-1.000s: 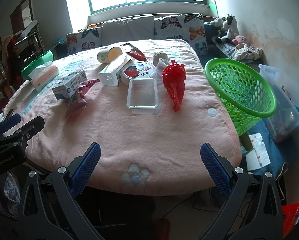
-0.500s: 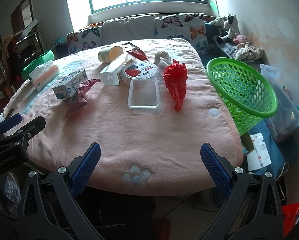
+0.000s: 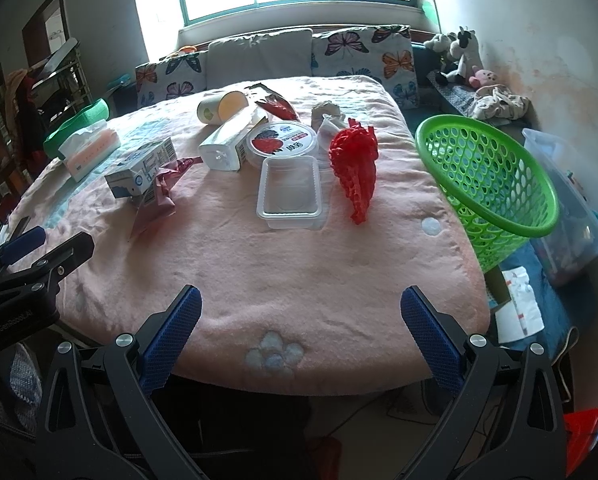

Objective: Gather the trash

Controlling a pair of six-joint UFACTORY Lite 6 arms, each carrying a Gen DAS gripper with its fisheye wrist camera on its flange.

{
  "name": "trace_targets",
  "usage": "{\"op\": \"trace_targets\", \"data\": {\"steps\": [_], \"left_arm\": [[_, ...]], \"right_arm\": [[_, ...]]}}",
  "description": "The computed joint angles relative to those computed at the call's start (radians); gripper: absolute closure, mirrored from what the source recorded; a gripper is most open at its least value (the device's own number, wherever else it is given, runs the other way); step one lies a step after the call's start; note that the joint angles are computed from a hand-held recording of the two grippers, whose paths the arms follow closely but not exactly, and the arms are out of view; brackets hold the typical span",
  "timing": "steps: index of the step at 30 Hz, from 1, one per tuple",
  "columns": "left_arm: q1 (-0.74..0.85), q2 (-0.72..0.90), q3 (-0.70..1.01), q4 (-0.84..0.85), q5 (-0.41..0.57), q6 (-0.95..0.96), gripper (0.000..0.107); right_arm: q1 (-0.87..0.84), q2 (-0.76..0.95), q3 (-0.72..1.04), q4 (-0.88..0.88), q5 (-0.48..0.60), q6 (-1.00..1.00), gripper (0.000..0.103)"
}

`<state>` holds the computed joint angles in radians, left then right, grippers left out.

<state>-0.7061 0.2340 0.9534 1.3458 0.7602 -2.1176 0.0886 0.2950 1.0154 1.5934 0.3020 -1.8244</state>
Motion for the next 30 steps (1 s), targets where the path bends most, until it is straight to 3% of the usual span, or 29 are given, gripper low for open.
{"op": "trace_targets", "data": {"steps": [30], "left_arm": [[0.084,0.046,0.068,-0.036,-0.078,0.103,0.010]], "right_arm": [[0.014,0.102,0.134,-0.186,-0.005,0.180,0.004]]}}
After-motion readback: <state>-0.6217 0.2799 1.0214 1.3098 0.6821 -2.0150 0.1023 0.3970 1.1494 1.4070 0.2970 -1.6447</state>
